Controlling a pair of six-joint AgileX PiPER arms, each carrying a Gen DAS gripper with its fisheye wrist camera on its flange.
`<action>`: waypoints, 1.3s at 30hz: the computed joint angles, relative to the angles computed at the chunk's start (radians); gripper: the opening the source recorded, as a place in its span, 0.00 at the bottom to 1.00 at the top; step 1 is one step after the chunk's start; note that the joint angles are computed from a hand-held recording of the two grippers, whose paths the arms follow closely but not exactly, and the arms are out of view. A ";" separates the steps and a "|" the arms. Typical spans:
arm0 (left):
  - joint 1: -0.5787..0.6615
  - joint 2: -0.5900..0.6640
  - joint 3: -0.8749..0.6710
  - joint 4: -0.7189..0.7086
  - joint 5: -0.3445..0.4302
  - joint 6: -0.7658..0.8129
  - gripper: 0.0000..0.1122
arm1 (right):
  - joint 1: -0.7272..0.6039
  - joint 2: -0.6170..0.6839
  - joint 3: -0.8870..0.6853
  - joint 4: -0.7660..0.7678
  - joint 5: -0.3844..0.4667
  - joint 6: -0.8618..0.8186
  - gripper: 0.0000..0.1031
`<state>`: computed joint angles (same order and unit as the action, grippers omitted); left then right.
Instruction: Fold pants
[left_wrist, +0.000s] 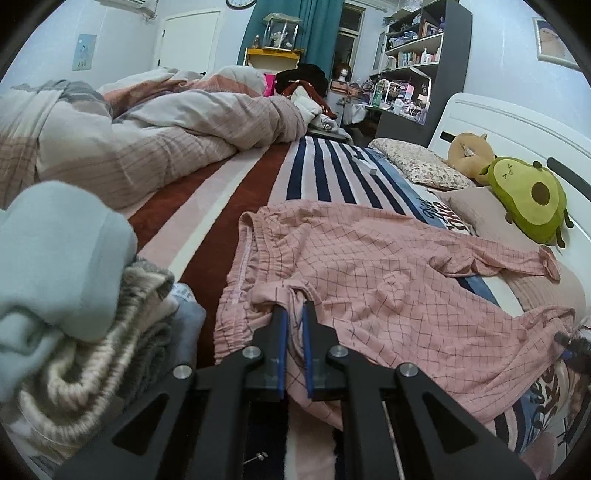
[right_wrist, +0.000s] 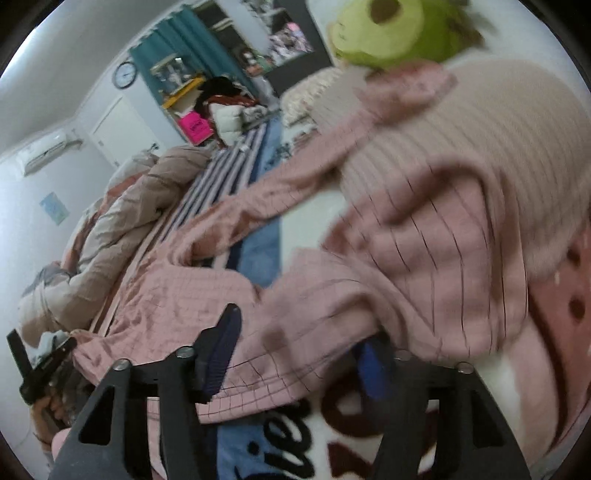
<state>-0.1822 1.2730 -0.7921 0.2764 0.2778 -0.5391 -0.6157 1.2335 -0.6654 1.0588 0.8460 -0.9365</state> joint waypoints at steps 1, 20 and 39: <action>0.002 -0.001 0.003 -0.003 0.000 0.001 0.04 | -0.005 0.007 0.017 0.003 -0.005 0.000 0.55; 0.014 0.227 -0.342 0.038 0.015 -0.031 0.04 | 0.172 0.157 -0.317 0.073 -0.121 0.057 0.01; -0.007 1.085 -1.529 0.169 0.506 -0.049 0.05 | 0.444 0.779 -1.155 -0.683 -0.210 0.609 0.01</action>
<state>-0.1894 2.3584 -2.3211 0.4456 0.7840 -0.5886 -0.1720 2.0121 -1.8203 0.3762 0.6364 -0.3280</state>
